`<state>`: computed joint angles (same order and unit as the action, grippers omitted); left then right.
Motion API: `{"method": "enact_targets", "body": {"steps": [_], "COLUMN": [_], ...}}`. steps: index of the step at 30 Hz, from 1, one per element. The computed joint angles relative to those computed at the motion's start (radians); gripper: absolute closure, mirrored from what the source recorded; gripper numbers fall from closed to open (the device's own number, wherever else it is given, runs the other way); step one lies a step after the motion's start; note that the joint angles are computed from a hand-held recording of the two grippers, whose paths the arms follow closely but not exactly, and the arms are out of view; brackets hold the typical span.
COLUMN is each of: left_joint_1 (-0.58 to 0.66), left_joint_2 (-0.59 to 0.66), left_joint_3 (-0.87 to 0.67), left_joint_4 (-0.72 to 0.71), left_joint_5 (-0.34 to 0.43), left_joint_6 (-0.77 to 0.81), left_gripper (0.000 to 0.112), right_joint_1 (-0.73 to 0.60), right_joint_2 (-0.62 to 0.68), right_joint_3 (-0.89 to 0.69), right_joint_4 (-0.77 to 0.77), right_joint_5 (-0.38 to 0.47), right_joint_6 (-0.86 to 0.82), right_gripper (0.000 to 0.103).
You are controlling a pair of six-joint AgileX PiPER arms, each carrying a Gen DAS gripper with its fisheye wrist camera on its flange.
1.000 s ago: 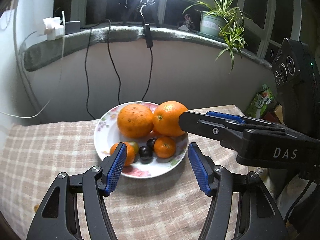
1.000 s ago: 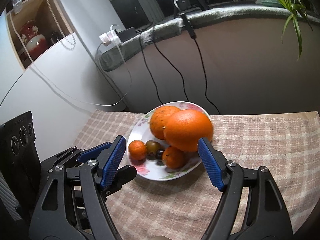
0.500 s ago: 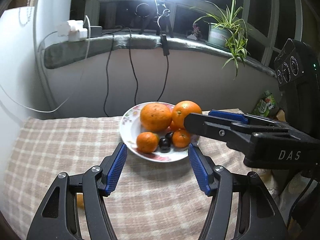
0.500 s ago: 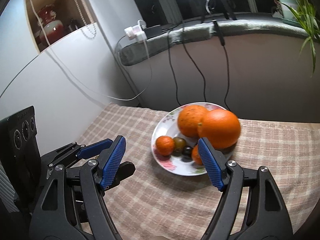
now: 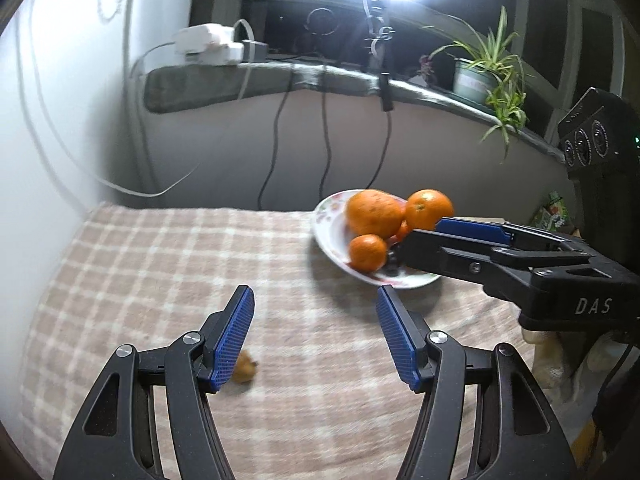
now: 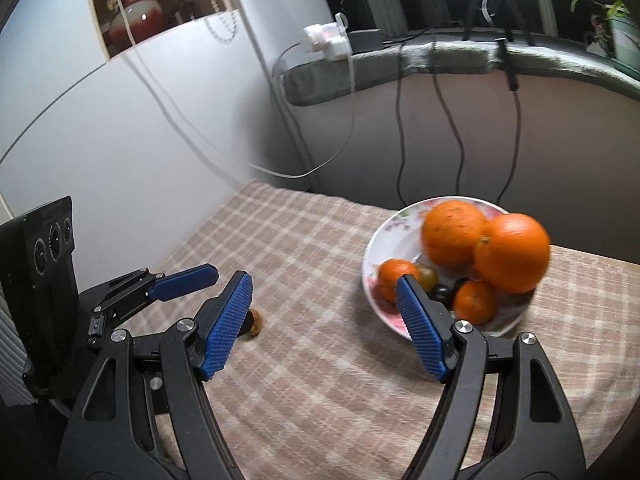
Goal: Organize fruits
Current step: 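Withdraw both tools from the plate toward the two kiwis, then close the right tool on one kiwi while the left tool grasps the other kiwi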
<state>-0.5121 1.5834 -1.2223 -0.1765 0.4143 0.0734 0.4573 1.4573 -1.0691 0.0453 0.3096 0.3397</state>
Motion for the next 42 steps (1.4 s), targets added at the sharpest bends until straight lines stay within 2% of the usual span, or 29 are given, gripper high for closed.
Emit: {"method": "enact_targets", "body": {"steps": [4, 11, 14, 23, 32, 42], "left_joint_1": [0.048, 0.135, 0.162, 0.255, 0.314, 0.331], "left_joint_2": [-0.018, -0.031, -0.034, -0.020, 0.031, 0.089], "left_joint_3": [0.039, 0.090, 0.111, 0.160, 0.129, 0.081], "left_joint_4": [-0.060, -0.156, -0.190, -0.317, -0.395, -0.416], "left_joint_5": [0.000, 0.009, 0.011, 0.041, 0.087, 0.111], "left_joint_6": [0.066, 0.165, 0.205, 0.346, 0.423, 0.434], "left_gripper": [0.050, 0.057, 0.060, 0.069, 0.077, 0.080], "right_joint_1": [0.029, 0.071, 0.090, 0.123, 0.160, 0.165], "right_joint_2": [0.042, 0.112, 0.145, 0.245, 0.366, 0.435], "right_joint_3": [-0.028, -0.072, -0.105, -0.192, -0.302, -0.365], "right_joint_4": [0.029, 0.073, 0.081, 0.146, 0.140, 0.120], "right_joint_5": [0.002, 0.006, 0.023, 0.069, 0.131, 0.167], "right_joint_6": [-0.036, -0.096, -0.118, -0.217, -0.250, -0.258], "right_gripper": [0.031, 0.033, 0.042, 0.047, 0.054, 0.059]}}
